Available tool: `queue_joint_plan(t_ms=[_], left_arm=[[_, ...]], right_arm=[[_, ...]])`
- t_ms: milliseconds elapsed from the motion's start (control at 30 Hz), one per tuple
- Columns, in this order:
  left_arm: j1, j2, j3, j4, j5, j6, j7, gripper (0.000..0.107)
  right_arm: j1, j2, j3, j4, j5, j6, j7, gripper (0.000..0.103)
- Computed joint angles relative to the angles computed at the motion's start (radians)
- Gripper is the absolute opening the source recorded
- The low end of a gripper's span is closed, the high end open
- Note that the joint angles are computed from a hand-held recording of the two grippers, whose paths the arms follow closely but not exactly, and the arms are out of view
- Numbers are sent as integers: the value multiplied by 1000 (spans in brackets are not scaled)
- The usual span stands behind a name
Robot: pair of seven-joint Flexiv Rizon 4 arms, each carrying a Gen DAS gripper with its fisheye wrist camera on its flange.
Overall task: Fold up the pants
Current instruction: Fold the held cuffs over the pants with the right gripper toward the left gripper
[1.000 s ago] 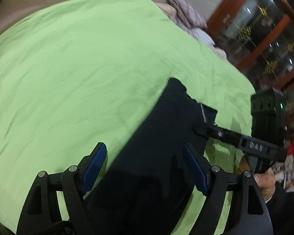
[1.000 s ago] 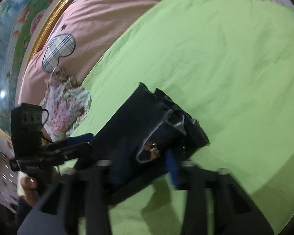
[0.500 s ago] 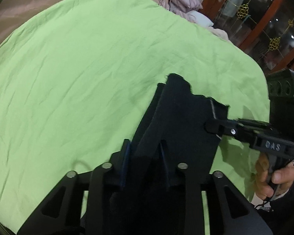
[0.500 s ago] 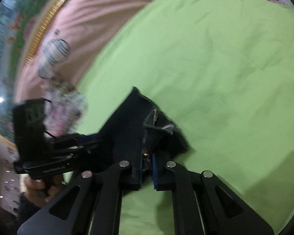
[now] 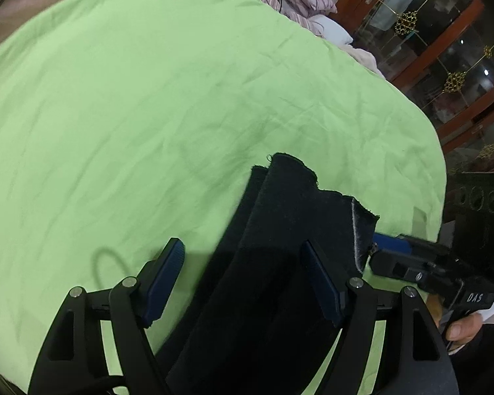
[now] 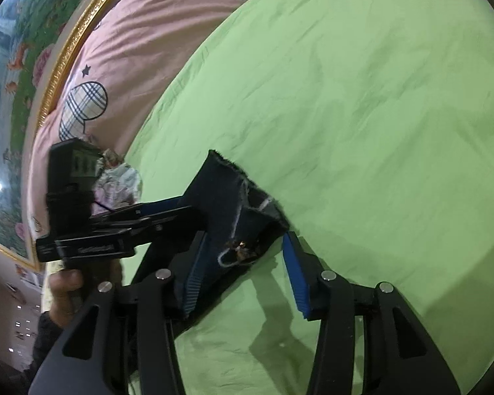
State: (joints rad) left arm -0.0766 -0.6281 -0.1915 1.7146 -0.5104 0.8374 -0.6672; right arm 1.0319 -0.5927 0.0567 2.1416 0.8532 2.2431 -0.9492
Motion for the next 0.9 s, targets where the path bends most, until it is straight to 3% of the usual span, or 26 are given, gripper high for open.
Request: queue_joint_plan(t_ms=[133,233,367,400,467,500,533,600,700,800,900], left_arm=[[9,-21,-11,-9,-24,-7,-3,76],[33,-29,-38,-1,-83,-9,9,81],[15,-36,-40,5,-84,33,39,82],[7,-31,-38,17,-72,56,55,82],[10,-19,-42,35,-68,74,78,80],[21,-12,-51,47,-80,75,96,70],[31,-13,-62,45,-97,61,107,62],[70,-9,-82,39,-148,-22,124,28],[105,19,-93,64,-238,-80,178,18],[132,83,-94,119,-352,-117,261,16],[147,168,-77,186,-474,-140,336,16]], right_arm=[[-63,-35,57,-1,-80,38,64,48],[-126,-84,120,17,-160,145,146,46],[-109,-88,92,9,-176,137,135,45],[-93,-83,73,4,-166,116,113,42],[-79,-89,57,-3,-158,105,92,25],[-110,-107,85,3,-194,135,117,16],[-151,-132,124,14,-243,193,158,15],[-174,-142,140,27,-287,240,183,14],[-165,-131,139,40,-310,289,170,14],[-208,-149,181,60,-419,417,210,13],[-200,-134,185,64,-463,463,193,13]])
